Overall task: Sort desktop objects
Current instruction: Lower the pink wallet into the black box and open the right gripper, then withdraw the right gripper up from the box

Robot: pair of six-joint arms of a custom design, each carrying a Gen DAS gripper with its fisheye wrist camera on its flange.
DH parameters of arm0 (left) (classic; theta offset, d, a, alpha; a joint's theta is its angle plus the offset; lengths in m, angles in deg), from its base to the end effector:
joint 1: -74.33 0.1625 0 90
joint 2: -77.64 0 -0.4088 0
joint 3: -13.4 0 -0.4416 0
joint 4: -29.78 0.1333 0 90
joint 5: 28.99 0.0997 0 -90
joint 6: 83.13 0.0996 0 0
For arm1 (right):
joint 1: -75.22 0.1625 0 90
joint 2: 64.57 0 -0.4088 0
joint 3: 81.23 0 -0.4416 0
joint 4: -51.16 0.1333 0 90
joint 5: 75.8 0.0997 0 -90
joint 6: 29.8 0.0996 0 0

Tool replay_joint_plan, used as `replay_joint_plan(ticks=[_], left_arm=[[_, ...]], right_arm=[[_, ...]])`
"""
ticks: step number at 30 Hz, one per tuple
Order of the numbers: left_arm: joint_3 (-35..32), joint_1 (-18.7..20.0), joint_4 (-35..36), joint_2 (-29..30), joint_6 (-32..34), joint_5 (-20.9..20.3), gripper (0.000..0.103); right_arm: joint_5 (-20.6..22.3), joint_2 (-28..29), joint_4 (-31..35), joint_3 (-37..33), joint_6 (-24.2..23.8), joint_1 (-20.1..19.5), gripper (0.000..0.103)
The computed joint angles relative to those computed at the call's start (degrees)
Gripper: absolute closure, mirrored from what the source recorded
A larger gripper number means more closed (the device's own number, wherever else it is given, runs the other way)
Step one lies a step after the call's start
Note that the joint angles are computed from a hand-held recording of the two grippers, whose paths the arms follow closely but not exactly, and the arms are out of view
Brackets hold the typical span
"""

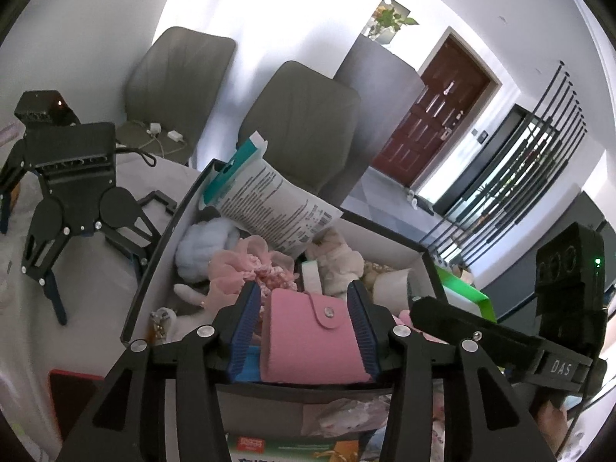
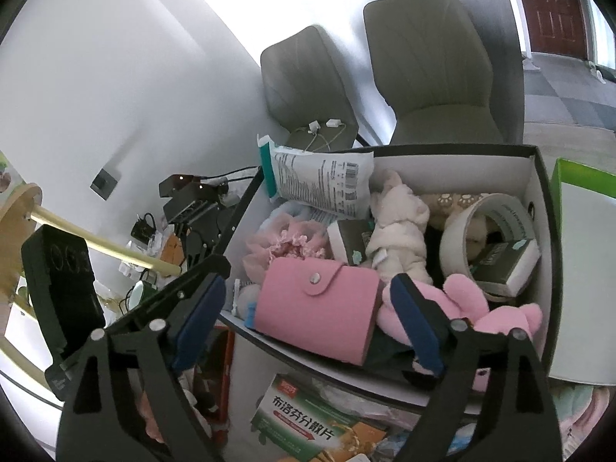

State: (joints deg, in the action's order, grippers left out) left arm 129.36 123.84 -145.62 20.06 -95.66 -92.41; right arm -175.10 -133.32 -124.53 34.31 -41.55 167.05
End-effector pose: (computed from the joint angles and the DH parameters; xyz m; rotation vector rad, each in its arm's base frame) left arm -0.2413 -0.5566 0.0975 0.5222 2.7551 -0.8971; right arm 0.1360 -0.5858 0.2078 0.2485 -2.7604 0.9552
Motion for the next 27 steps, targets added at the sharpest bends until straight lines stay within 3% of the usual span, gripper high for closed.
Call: replay_joint_plan(ticks=[1,4,9,13,21,27], left_arm=[[0.0,-0.1,0.0,0.0,0.0,0.3,0.056],[0.3,-0.6,-0.7,-0.1,0.1,1.3,0.038],[0.5,-1.8,-0.3,-0.2,0.9,3.9,0.021],[0.5,-3.6,0.2,0.2,2.3,8.6,0.001],[0.9,-7.4,-1.3,2.1,6.3,17.5,0.001],[1.2,-7.9,-2.1,2.1,6.6,18.5,0.001]], right_arm=[[0.1,-0.2,-0.1,0.1,0.0,0.0,0.015],[0.1,-0.6,-0.5,0.5,0.0,-0.1,0.011],[-0.1,-1.3,-0.8,1.1,-0.3,0.2,0.003],[-0.2,-2.6,-1.4,2.3,-0.6,0.3,0.000],[-0.5,-6.5,-3.1,5.8,-0.1,-0.3,0.000],[-0.6,-9.2,-5.4,8.1,0.9,-0.9,0.000]])
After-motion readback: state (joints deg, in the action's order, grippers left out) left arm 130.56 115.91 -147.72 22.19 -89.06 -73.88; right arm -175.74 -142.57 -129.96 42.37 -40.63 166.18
